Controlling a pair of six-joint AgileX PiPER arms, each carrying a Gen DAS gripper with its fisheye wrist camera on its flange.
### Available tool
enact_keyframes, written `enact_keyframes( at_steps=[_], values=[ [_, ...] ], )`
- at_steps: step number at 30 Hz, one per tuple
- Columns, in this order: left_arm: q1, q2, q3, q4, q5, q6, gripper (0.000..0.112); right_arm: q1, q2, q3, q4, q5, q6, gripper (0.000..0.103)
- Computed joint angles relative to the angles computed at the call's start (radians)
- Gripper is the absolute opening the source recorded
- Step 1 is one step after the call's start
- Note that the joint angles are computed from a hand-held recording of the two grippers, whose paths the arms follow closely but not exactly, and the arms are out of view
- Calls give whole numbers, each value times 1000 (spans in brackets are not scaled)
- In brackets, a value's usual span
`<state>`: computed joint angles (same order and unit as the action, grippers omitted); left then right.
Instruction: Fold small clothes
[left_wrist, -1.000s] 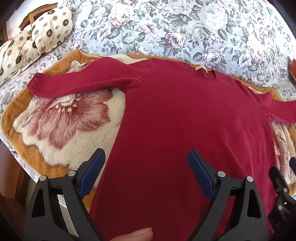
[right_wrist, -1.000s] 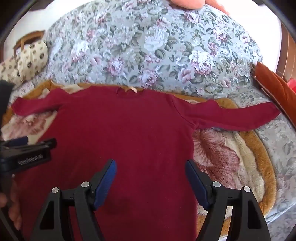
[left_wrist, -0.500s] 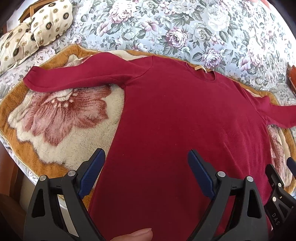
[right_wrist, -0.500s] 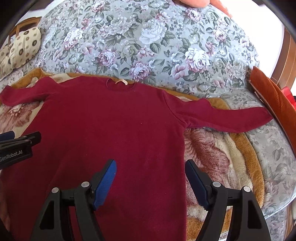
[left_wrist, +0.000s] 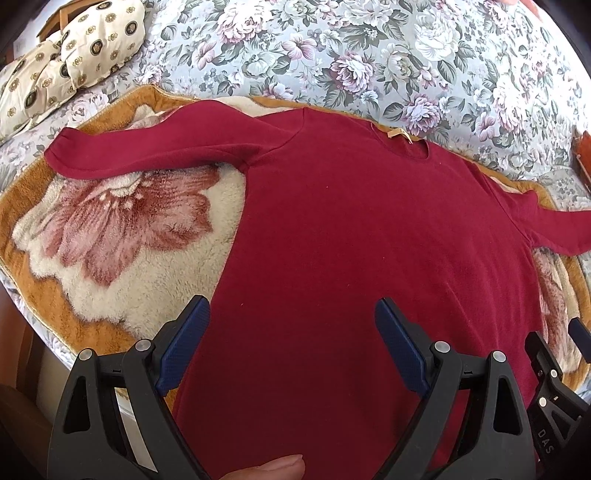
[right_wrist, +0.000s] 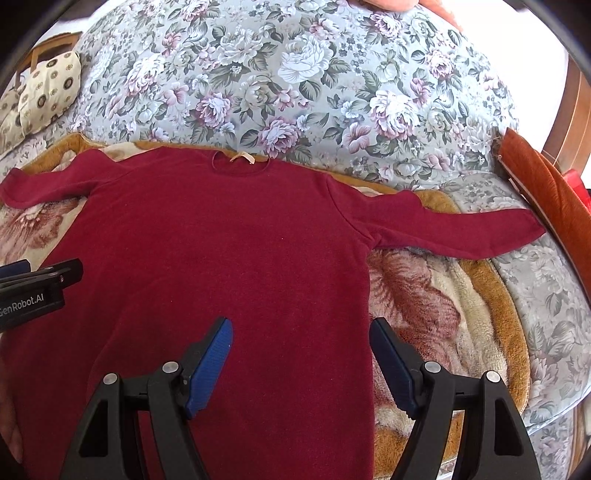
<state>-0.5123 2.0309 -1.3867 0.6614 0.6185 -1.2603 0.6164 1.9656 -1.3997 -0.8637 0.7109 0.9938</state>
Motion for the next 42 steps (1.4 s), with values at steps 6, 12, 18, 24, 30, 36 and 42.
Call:
enact_keyframes(
  at_steps=[6,12,18,24,30,36,42],
  values=[
    [3,-2,1,-3,-4,2,91,-1,3,-1,2,1,1,74],
    [14,-10,13,-17,-23,3,91,-2,7,-5,3,2,1,74],
    [14,-12,16,-19,-27,1,91,-4,8,-3,6,-6,2,74],
    [18,-18,26,-23,-37,0,91,-5,7,-1,3,-6,4,74],
    [25,-20,27,-36,-44,11,91,-4,7,-2,3,-6,6,74],
    [26,-21,29,-35,-47,8,91,-3,8,-1,0,-7,8,74],
    [27,-21,32,-35,-50,8,91,-1,10,0,-3,-7,14,74]
  ],
)
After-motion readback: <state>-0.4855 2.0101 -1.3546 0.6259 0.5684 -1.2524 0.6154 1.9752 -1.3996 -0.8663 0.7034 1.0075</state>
